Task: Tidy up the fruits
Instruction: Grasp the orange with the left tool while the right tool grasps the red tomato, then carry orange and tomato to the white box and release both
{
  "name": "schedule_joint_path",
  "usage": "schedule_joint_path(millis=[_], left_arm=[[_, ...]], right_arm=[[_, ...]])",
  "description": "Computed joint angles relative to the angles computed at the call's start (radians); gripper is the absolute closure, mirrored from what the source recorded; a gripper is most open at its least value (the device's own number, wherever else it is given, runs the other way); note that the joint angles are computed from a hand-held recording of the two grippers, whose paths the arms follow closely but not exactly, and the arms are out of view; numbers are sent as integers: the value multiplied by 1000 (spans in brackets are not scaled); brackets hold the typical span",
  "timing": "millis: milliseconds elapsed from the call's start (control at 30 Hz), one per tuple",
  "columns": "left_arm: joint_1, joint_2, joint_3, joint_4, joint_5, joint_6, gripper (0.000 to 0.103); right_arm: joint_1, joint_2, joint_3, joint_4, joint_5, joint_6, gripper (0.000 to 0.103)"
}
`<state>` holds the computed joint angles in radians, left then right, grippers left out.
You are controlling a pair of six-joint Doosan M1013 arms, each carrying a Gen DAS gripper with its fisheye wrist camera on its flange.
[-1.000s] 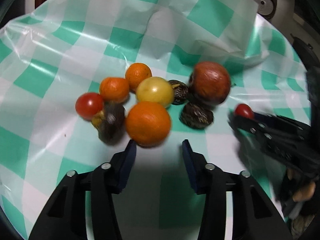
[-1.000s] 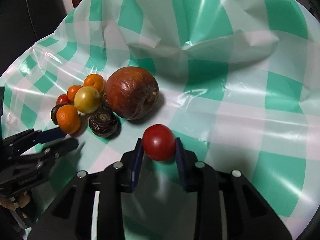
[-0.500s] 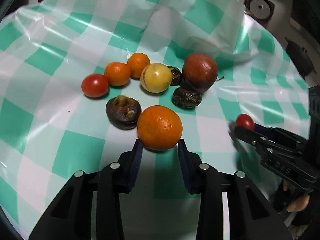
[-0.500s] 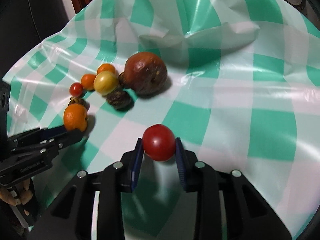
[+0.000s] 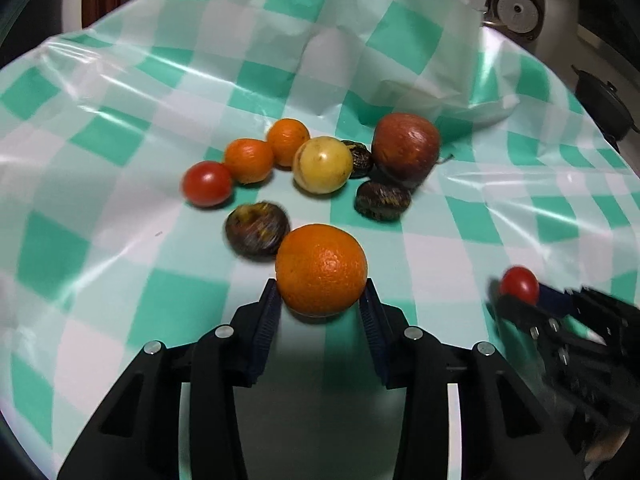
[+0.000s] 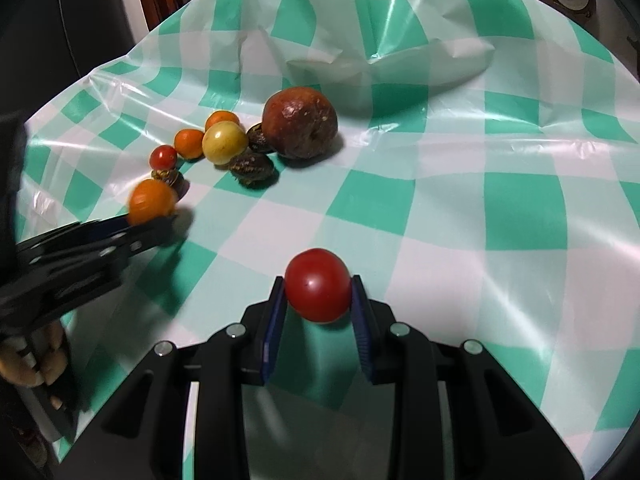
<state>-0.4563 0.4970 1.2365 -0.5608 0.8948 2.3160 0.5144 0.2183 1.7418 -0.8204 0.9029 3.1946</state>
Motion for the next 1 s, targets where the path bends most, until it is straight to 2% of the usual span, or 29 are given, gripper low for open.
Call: schedule_joint_path(millis=[267, 633, 767, 1000], left_arm=[[92, -110, 150, -118, -34, 134, 64], [272, -227, 307, -239, -21, 310, 64], [347, -246, 335, -247, -11, 347, 64], [490, -257, 371, -288, -14, 383, 64]], right_arm=[[81, 43, -62, 2, 70, -27, 71], [219, 149, -214, 22, 109, -86, 71], [261, 210, -307, 41, 121, -169, 71], [313, 340, -516, 101, 112, -427, 71]])
